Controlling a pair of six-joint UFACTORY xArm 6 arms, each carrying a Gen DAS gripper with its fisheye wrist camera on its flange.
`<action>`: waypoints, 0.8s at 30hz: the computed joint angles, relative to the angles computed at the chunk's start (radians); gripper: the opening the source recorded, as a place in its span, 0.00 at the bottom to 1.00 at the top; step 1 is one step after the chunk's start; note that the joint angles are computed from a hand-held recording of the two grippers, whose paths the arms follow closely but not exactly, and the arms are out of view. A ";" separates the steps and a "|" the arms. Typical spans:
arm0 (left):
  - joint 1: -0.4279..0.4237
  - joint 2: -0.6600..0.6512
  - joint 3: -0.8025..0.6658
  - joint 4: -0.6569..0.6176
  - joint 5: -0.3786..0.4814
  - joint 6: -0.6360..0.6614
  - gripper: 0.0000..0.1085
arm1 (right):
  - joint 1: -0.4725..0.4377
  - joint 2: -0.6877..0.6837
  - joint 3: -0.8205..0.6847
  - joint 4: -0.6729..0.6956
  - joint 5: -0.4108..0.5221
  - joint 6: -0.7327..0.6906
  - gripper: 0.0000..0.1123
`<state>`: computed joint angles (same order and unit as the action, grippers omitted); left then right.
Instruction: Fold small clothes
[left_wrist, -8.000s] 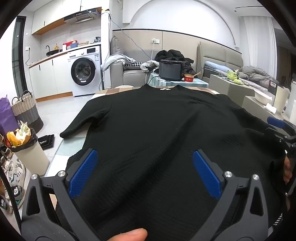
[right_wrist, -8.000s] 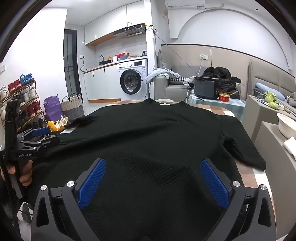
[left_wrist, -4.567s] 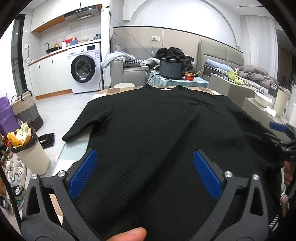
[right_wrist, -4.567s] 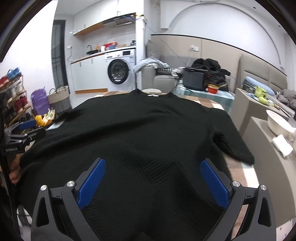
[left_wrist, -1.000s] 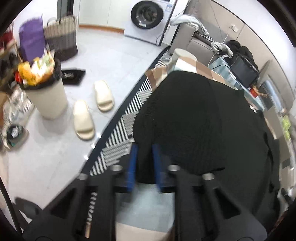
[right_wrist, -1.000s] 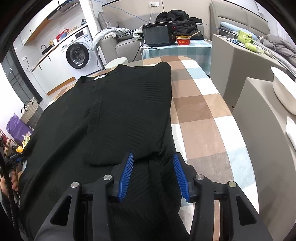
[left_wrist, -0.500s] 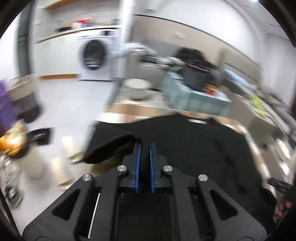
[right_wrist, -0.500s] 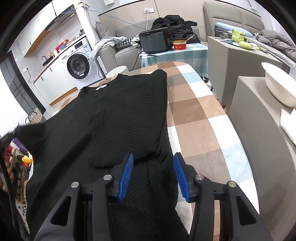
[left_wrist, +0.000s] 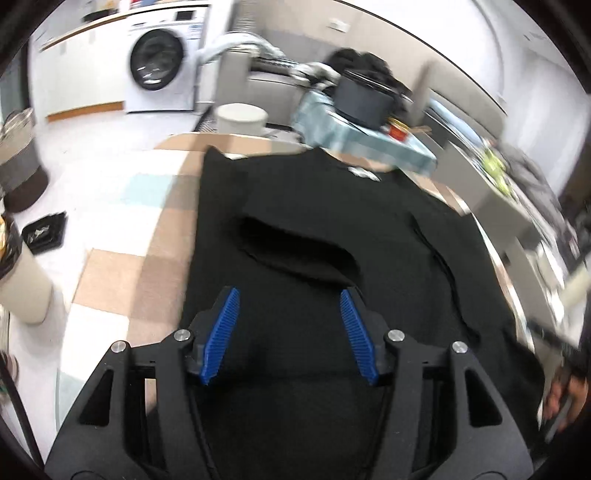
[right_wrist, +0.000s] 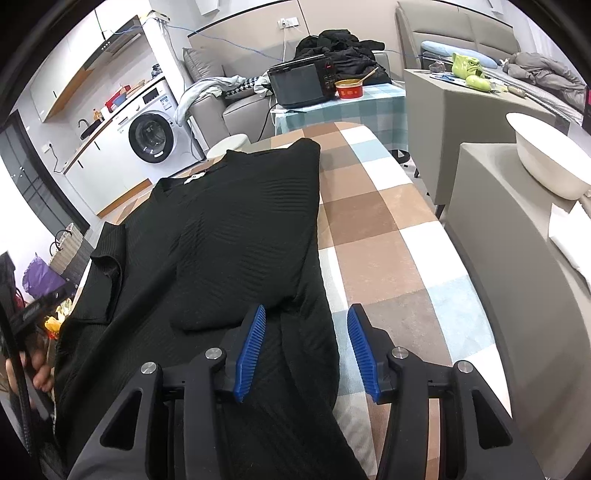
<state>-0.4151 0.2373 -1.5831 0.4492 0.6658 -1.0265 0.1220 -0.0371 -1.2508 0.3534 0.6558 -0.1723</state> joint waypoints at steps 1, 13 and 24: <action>0.019 0.009 -0.001 0.008 -0.008 -0.007 0.50 | 0.000 0.007 -0.005 -0.003 0.004 0.004 0.42; 0.110 0.378 -0.411 -0.384 -0.069 0.330 0.03 | -0.002 0.015 -0.008 -0.040 0.018 0.048 0.42; 0.051 0.249 -0.288 -0.178 -0.070 0.259 0.54 | -0.003 -0.020 0.020 -0.053 0.024 0.027 0.47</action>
<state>-0.3645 0.4863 -1.8709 0.2708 0.5961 -0.7676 0.1187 -0.0573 -1.2312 0.3002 0.6794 -0.1452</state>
